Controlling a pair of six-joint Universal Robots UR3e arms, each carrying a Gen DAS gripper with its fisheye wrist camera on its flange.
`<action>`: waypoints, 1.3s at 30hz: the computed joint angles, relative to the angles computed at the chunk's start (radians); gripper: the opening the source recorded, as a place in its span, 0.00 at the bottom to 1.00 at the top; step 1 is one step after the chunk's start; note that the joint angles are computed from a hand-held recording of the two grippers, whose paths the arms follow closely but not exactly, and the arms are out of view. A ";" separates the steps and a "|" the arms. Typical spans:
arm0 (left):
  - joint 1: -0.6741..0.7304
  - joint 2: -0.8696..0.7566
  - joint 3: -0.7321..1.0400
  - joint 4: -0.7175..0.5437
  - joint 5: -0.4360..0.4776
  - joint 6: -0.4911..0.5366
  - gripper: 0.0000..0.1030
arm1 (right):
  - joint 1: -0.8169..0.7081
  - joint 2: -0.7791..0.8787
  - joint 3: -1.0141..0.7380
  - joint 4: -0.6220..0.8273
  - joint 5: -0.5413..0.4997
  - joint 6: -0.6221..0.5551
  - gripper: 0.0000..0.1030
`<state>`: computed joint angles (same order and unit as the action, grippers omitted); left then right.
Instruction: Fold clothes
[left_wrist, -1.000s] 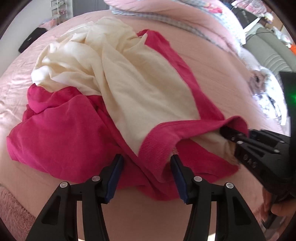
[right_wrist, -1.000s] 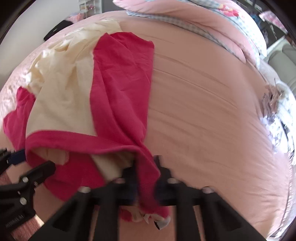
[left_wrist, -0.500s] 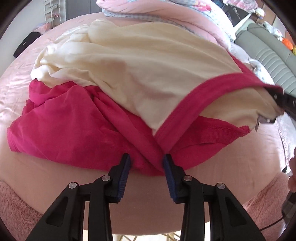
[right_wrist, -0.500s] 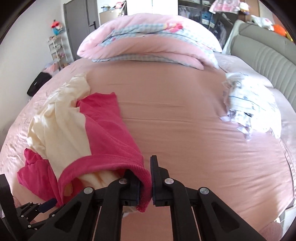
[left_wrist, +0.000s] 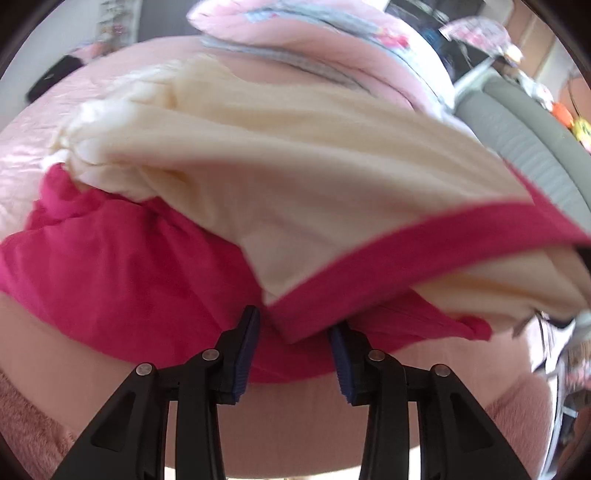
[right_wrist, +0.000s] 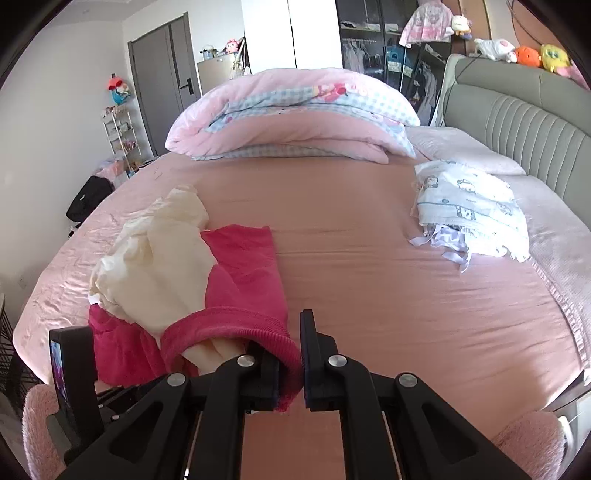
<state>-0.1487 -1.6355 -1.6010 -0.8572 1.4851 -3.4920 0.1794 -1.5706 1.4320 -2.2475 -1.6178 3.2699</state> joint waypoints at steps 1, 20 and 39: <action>-0.009 0.006 0.004 0.007 0.049 -0.010 0.34 | 0.004 -0.004 0.004 0.000 -0.014 -0.006 0.05; 0.000 -0.173 0.261 -0.174 0.088 0.042 0.04 | 0.038 0.255 -0.145 0.193 0.051 -0.129 0.08; 0.137 0.004 0.432 -0.224 -0.122 0.311 0.04 | 0.068 0.271 -0.366 0.340 0.275 -0.309 0.10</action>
<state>-0.0112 -1.6318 -1.1686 -1.0812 1.3630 -3.1812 0.2475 -1.2993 1.0663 -1.9070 -1.3429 2.9614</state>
